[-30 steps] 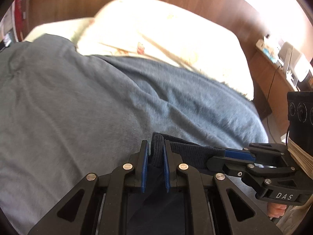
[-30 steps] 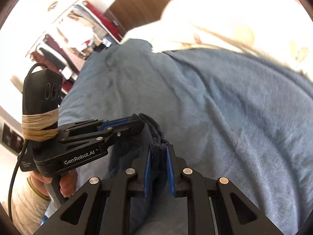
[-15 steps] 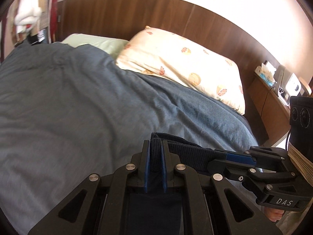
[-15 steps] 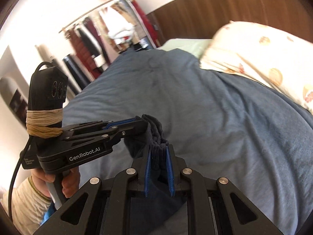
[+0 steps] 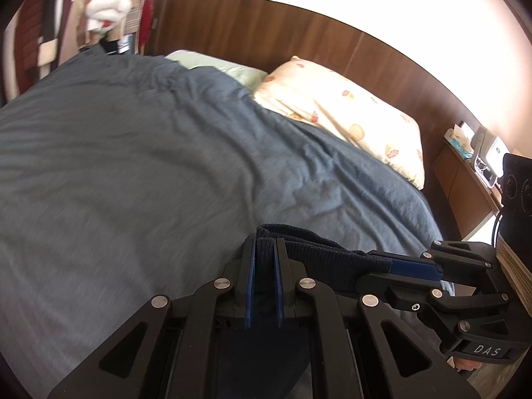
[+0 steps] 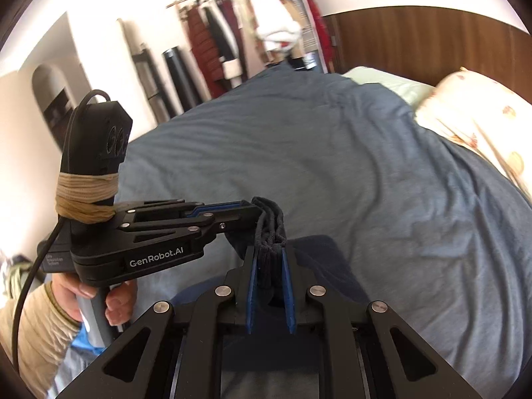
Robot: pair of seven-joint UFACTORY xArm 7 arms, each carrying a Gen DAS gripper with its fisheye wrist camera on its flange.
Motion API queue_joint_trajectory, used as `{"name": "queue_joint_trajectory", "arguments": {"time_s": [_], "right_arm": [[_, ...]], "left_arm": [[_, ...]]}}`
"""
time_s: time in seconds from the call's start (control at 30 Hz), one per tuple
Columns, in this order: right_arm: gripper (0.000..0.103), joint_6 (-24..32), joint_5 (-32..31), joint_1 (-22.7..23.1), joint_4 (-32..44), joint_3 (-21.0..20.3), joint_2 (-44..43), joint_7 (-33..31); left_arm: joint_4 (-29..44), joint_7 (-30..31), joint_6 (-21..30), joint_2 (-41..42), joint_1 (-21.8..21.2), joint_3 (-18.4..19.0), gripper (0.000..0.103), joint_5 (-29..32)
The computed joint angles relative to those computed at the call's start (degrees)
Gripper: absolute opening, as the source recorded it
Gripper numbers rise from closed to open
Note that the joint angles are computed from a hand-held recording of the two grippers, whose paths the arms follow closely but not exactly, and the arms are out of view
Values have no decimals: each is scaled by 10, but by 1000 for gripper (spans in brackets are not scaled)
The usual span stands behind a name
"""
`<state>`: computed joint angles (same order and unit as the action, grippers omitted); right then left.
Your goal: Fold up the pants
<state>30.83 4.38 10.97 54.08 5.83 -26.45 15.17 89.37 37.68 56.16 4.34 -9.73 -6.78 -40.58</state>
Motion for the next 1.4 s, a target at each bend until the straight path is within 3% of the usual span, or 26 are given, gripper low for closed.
{"name": "queue_joint_trajectory", "arguments": {"time_s": [0.27, 0.47, 0.67, 0.87, 0.97, 1.1, 1.2, 1.4], "right_arm": [[15, -1, -17, 28, -3, 45, 17, 33], [15, -7, -35, 57, -3, 66, 42, 43], [15, -4, -37, 92, -3, 72, 73, 31], [16, 10, -20, 127, -14, 69, 94, -21], [17, 17, -19, 134, -19, 72, 101, -33], [33, 31, 45, 162, -19, 47, 100, -102], [34, 62, 77, 167, -20, 37, 83, -147], [34, 79, 11, 101, -39, 57, 22, -77]], "left_arm": [[-114, 25, -3, -81, 23, 38, 11, -14], [-177, 29, -9, -127, 34, 63, 9, 19], [-251, -37, -40, -184, 47, 68, 10, 124], [-294, -108, -30, -227, 46, 78, 17, 165], [-315, -127, -28, -246, 40, 87, 24, 153], [-324, -154, -27, -253, 30, 96, 26, 127], [-335, -166, -40, -261, 23, 100, 27, 99], [-353, -205, -67, -257, 8, 97, 31, 65]]}}
